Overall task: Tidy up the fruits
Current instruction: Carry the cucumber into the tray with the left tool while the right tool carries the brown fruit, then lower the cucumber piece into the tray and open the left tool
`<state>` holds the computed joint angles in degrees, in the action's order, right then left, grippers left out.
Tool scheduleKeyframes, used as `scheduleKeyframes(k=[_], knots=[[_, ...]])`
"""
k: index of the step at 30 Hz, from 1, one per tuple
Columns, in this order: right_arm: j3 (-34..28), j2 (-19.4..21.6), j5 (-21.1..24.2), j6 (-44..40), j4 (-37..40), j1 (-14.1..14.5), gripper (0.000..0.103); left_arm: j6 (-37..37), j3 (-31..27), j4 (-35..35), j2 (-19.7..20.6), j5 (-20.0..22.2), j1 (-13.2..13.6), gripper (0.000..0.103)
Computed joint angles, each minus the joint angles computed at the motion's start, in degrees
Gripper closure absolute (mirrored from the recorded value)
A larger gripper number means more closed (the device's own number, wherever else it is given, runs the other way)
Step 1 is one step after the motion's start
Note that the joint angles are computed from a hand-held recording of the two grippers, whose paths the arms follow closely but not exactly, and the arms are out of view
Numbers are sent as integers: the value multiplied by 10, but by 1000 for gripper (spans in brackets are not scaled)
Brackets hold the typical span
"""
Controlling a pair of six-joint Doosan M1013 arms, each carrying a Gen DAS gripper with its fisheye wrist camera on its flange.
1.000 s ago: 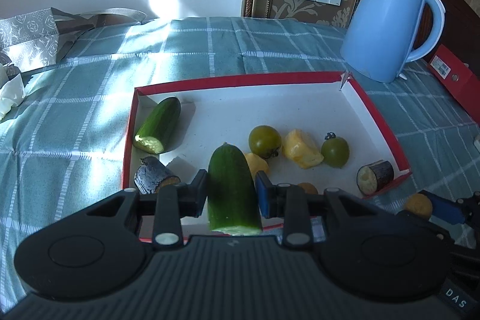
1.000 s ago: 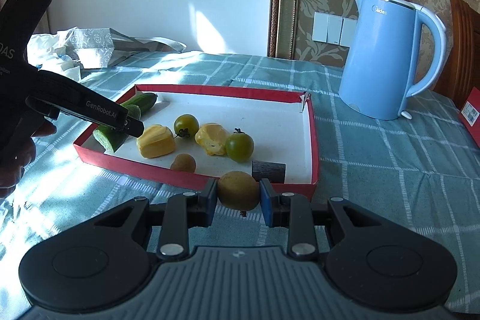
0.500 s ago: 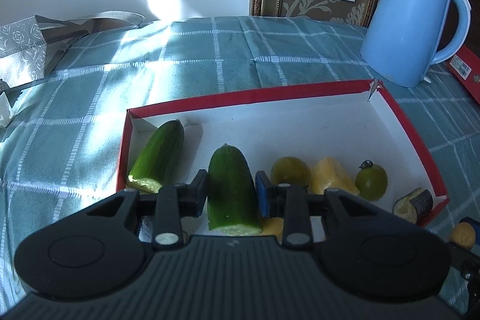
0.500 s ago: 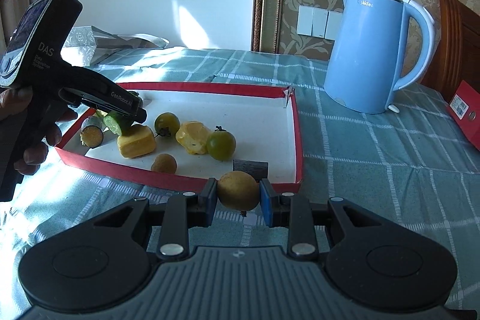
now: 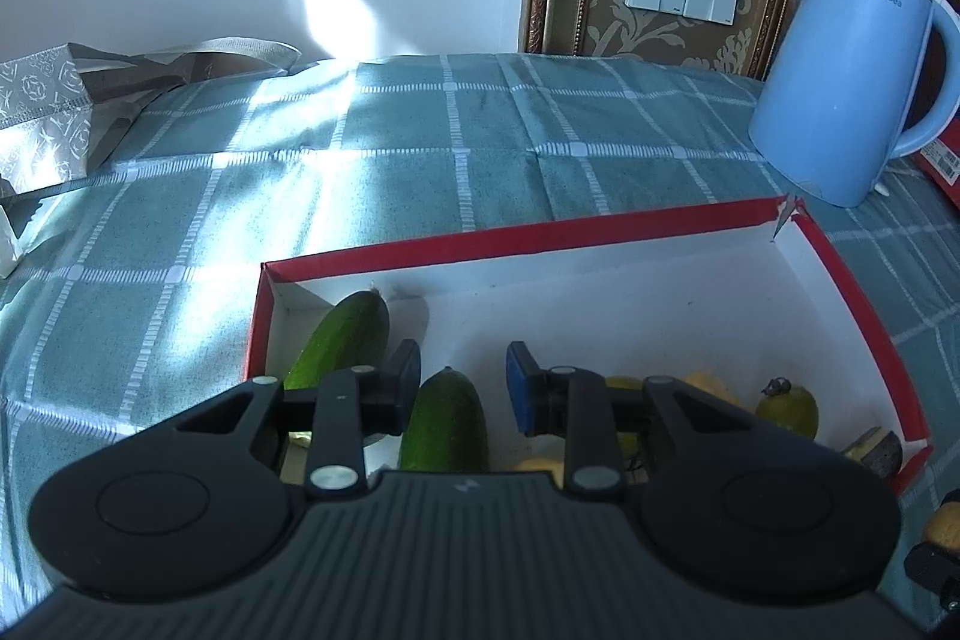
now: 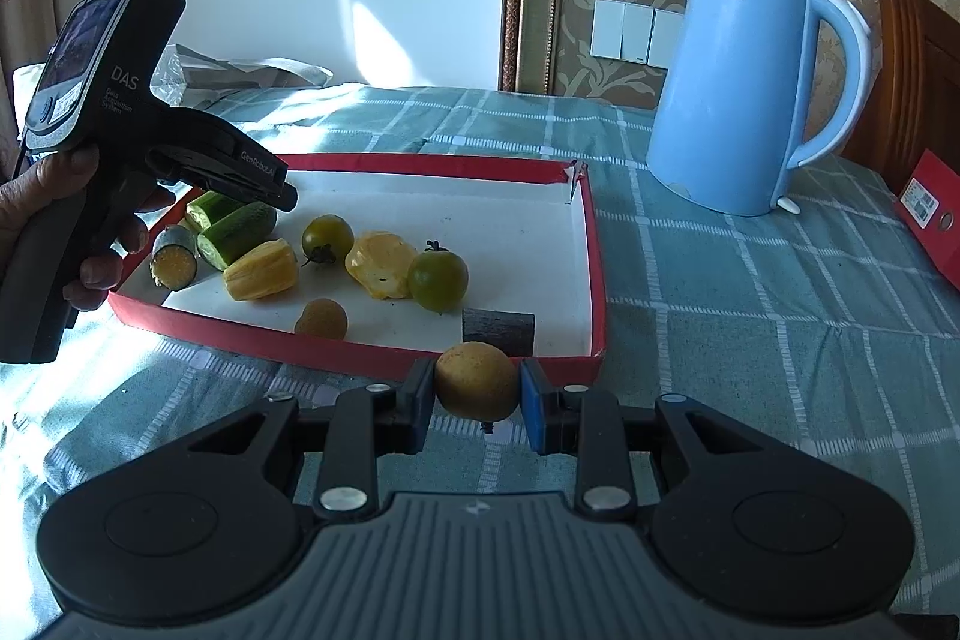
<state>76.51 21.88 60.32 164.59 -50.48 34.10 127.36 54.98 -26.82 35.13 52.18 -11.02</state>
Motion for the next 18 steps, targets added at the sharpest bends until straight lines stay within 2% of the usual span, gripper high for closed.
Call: scheduleKeyframes(k=[7, 11, 16, 18], knots=[[0, 0, -7, 0, -2, -3, 74, 35, 24, -24, -9, -25, 4, 73], [1, 0, -12, -3, 0, -4, 74, 58, 47, -33, -22, -59, 5, 50], [-3, 2, -18, -10, -2, -5, 74, 87, 68, -42, -35, -84, 7, 41], [-6, 3, -20, -14, -4, -6, 74, 91, 81, -42, -43, -100, 9, 33]])
